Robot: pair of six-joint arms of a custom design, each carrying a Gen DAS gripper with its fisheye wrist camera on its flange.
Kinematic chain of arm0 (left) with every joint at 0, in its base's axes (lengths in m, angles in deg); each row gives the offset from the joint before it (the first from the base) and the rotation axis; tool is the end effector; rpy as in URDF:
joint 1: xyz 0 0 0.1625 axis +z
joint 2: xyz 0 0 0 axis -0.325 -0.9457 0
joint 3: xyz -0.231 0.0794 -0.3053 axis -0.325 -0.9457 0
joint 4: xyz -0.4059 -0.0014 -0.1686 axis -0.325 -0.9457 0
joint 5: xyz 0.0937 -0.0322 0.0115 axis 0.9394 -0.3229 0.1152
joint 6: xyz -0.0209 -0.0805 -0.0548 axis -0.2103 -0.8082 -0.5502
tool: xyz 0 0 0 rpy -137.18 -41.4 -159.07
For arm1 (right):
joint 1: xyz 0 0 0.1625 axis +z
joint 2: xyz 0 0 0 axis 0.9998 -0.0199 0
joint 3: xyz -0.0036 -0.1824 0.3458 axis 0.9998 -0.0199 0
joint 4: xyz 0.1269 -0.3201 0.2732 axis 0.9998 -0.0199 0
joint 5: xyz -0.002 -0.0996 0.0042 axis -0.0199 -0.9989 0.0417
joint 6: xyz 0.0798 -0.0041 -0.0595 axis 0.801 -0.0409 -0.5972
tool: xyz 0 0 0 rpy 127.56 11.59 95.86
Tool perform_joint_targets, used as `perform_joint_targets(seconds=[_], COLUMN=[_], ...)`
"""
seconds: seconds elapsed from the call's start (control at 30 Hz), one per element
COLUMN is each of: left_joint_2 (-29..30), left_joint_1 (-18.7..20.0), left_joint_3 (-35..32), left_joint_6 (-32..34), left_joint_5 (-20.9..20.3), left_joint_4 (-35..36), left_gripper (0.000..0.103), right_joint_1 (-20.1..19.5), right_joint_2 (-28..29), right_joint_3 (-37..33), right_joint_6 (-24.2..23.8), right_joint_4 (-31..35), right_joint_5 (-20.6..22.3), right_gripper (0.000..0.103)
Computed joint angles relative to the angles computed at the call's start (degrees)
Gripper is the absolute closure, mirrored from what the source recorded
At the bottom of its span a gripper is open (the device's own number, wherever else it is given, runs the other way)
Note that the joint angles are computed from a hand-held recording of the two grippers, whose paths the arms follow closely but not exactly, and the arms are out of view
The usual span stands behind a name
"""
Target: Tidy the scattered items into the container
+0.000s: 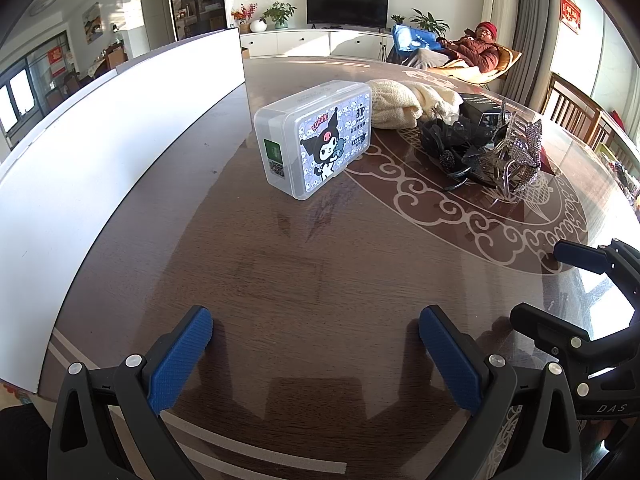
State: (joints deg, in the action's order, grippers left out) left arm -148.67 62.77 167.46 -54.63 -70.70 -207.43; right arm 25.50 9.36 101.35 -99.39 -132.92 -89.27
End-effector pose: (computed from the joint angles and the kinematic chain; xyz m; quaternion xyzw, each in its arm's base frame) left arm -0.1130 -0.4031 0.2107 0.1574 0.8811 -0.2720 0.3533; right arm 0.2758 -0.4281 0.0487 0.2969 -0.8830 0.2116 0.2955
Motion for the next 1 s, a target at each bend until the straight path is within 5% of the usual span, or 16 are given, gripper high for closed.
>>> perform_joint_targets(seconds=[0.33, 0.6, 0.73, 1.0], left_joint_2=[0.72, 4.27, 8.05, 18.69], left_joint_1=[0.59, 8.33, 11.67, 15.47], left_joint_3=[-0.74, -8.76, -14.40, -23.07], left_joint_6=[1.92, 26.04, 30.31, 37.23], left_joint_5=[-0.90, -12.59, -14.03, -15.20], left_joint_4=[-0.66, -1.16, 0.86, -7.50], left_gripper=[0.000, 0.000, 0.000, 0.000], right_joint_1=[0.00, -0.01, -0.01, -0.02], right_joint_2=[-0.03, -0.03, -0.01, -0.02], right_joint_3=[0.02, 0.01, 0.00, 0.00], right_joint_6=[-0.01, -0.01, -0.01, -0.02], right_joint_4=[0.01, 0.02, 0.01, 0.02], right_joint_5=[0.01, 0.01, 0.02, 0.02], right_gripper=[0.014, 0.014, 0.014, 0.014])
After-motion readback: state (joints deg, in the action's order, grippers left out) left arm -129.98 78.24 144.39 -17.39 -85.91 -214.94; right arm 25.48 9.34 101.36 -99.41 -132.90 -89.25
